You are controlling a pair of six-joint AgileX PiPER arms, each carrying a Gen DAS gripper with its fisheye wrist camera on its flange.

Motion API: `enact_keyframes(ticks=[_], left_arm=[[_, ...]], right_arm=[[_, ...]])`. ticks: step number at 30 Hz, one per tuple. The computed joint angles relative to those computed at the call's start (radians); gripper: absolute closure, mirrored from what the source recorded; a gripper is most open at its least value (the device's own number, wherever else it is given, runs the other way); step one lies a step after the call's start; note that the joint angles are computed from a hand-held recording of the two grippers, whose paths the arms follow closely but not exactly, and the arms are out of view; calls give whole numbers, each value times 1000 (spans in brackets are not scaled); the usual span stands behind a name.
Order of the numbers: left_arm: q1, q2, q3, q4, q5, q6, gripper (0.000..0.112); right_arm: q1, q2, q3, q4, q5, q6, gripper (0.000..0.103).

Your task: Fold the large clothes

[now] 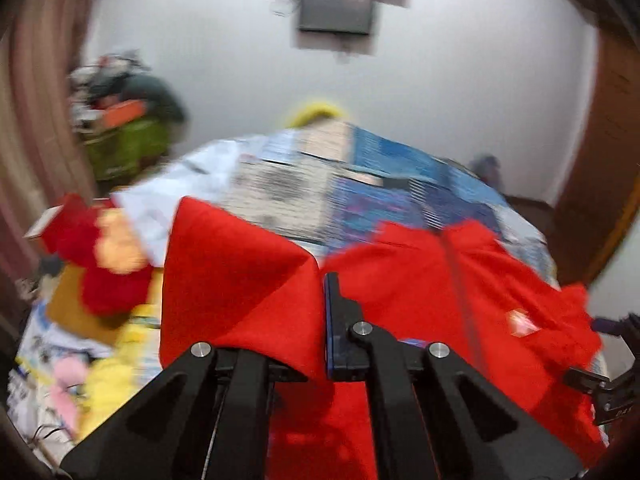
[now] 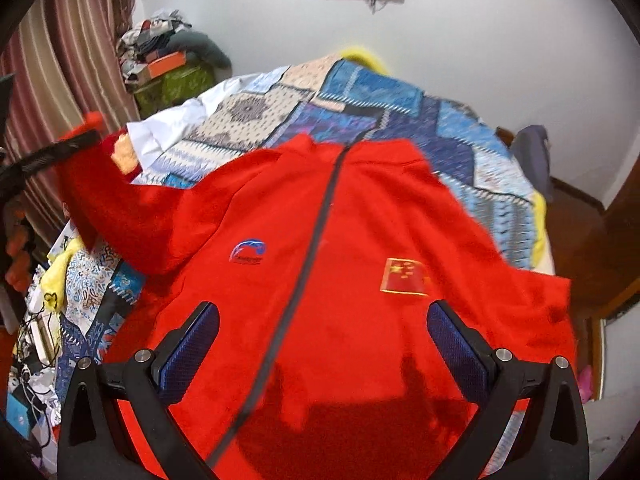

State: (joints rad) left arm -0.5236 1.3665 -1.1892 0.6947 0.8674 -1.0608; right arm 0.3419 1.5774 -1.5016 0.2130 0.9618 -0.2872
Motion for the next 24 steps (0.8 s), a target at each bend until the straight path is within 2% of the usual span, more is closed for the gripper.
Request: enact_keyframes(ticks=[2, 5, 10, 12, 13, 14, 15, 17, 19, 22, 24], left_arm=[[-16, 72, -25, -69, -59, 32, 109], [-24, 227, -62, -259, -147, 126, 109], [-64, 425, -112, -449, -175, 252, 109], [-102, 465, -114, -457, -172, 252, 102], [-127, 460, -107, -402, -161, 206, 101], [-159, 448, -100, -340, -137, 152, 90], [-174, 439, -91, -318, -125, 135, 70], [-186, 400, -74, -317, -103, 153, 51], [-180, 310, -6, -346, -131, 202, 46], [-166, 196, 75, -329, -131, 181, 39], [-119, 99, 143, -290, -131, 146, 28]], right_arm=[[-27, -34, 19, 2, 5, -19, 0], [-69, -78, 53, 0, 8, -43, 0], [-146, -127, 102, 5, 25, -93, 0], [-169, -137, 111, 5, 33, -102, 0], [-175, -141, 119, 5, 32, -106, 0], [-181, -143, 124, 4, 32, -108, 0], [-185, -145, 129, 2, 32, -108, 0], [-186, -148, 141, 4, 29, -107, 0], [-181, -148, 147, 7, 22, -101, 0], [-164, -134, 140, 21, 16, -91, 0], [-142, -123, 132, 23, 6, -77, 0]])
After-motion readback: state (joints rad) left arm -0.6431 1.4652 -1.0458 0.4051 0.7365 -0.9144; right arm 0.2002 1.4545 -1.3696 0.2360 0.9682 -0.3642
